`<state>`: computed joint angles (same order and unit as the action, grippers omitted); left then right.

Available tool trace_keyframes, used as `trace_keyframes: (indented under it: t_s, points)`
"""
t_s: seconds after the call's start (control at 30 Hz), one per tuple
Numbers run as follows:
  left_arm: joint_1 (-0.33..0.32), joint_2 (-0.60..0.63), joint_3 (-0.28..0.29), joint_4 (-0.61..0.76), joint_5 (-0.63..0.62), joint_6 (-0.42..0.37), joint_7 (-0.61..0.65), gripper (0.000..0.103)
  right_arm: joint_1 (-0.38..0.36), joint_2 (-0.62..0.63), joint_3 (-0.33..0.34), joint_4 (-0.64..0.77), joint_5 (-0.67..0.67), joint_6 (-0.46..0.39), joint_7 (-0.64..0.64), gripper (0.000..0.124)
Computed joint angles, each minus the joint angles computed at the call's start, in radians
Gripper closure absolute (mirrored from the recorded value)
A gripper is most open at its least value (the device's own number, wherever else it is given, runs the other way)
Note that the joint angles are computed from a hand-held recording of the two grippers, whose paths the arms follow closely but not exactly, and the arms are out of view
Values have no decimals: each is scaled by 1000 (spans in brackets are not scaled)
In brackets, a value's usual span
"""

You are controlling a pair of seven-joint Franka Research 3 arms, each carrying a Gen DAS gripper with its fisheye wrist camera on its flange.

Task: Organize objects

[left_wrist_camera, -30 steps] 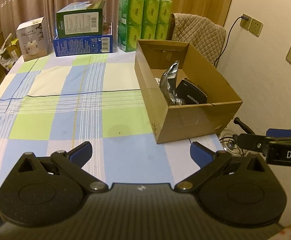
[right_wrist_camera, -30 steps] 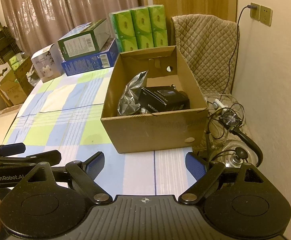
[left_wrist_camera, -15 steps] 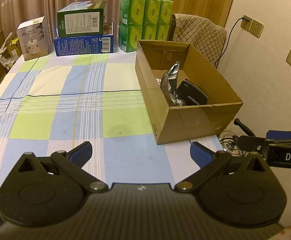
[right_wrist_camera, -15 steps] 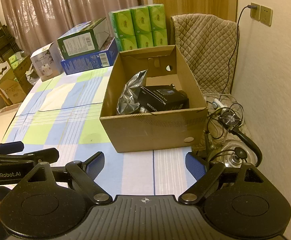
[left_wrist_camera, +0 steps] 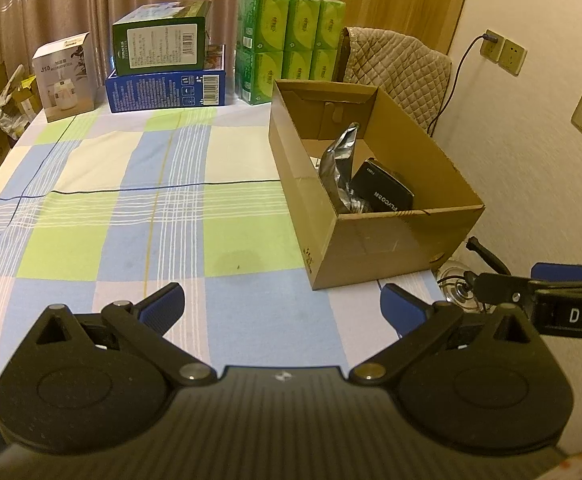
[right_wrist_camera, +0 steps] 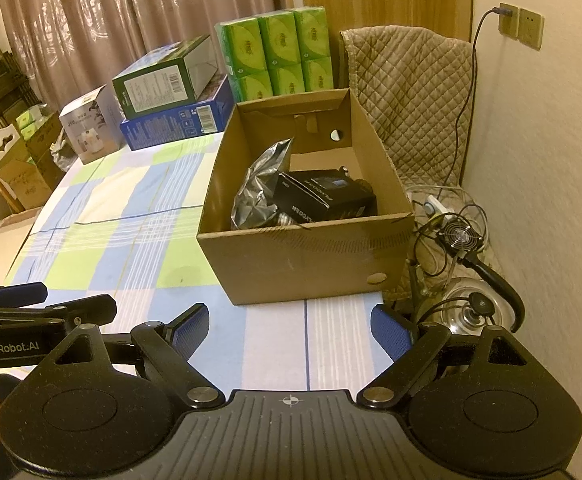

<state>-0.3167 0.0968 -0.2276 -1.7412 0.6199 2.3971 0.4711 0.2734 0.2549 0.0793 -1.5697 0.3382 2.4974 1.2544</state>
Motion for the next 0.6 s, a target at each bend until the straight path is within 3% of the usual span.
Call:
trace_keyframes:
  t_s: [0.6]
  points:
    - [2, 11, 1, 4, -46, 17, 30, 0, 0, 0, -1, -1, 1, -2, -1, 39]
